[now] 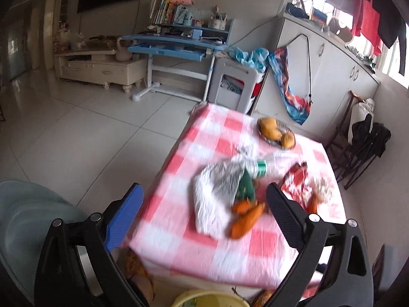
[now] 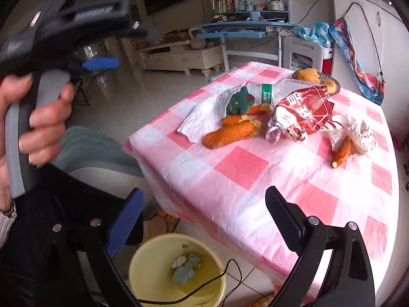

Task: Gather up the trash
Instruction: 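Move the left tool to the white plastic bag and the right tool to the orange peel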

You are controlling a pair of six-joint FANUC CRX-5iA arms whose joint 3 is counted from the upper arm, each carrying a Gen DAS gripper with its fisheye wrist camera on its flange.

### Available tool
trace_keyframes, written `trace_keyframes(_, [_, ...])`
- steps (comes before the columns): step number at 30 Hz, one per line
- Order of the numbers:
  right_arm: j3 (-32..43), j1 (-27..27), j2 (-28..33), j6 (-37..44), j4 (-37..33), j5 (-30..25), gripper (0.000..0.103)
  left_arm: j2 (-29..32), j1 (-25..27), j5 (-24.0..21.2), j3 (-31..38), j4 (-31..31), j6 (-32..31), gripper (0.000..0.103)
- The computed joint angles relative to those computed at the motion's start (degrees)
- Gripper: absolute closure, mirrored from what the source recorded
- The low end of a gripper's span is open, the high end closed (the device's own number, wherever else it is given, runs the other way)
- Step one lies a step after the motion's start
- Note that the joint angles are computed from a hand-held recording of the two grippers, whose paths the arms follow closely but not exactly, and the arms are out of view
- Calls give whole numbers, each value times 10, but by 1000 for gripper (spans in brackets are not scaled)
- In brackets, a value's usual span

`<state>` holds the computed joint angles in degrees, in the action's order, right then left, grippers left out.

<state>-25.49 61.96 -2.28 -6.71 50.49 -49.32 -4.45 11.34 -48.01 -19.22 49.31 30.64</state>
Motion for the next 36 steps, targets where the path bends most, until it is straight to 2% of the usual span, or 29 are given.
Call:
trace_keyframes(3, [13, -7, 26, -11, 22, -5, 11, 3, -9, 48, -22, 40, -30, 7])
trace_keyframes(4, [16, -9, 34, -16, 30, -8, 11, 8, -13, 60, -19, 23, -15, 7])
trace_keyframes(5, [20, -11, 41, -19, 35, -14, 11, 19, -13, 65, -8, -25, 22, 7])
trace_keyframes(6, [24, -12, 49, -25, 42, -21, 11, 34, -13, 44, 17, -63, 58, 8])
trace_keyframes(7, [25, -13, 55, -34, 49, -27, 11, 47, -12, 18, 38, -70, 75, 8])
trace_keyframes(8, [26, -15, 60, -46, 55, -33, 11, 49, -9, 9, 37, -50, 62, 8])
trace_keyframes(13, [43, -19, 83, -88, 68, -78, 9, 20, -15, 45, -2, 15, -16, 7])
trace_keyframes(17, [61, -23, 99, -93, 50, -102, 9, 30, -10, 10, 14, 6, -11, 7])
trace_keyframes(21, [70, -27, 108, -95, 31, -106, 9, 31, -12, 14, 15, 5, -14, 7])
trace_keyframes(27, [87, -27, 123, -89, 12, -117, 9, 46, -2, -10, 30, 3, 7, 7])
trace_keyframes(30, [95, -28, 128, -77, 0, -119, 9, 47, 1, -17, 30, 12, -7, 7])
trace_keyframes(33, [97, -26, 128, -72, 1, -122, 9, 48, 5, -20, 30, 26, -24, 7])
trace_keyframes(36, [92, -22, 123, -76, 14, -125, 9, 61, 11, -30, 48, 16, -5, 7])
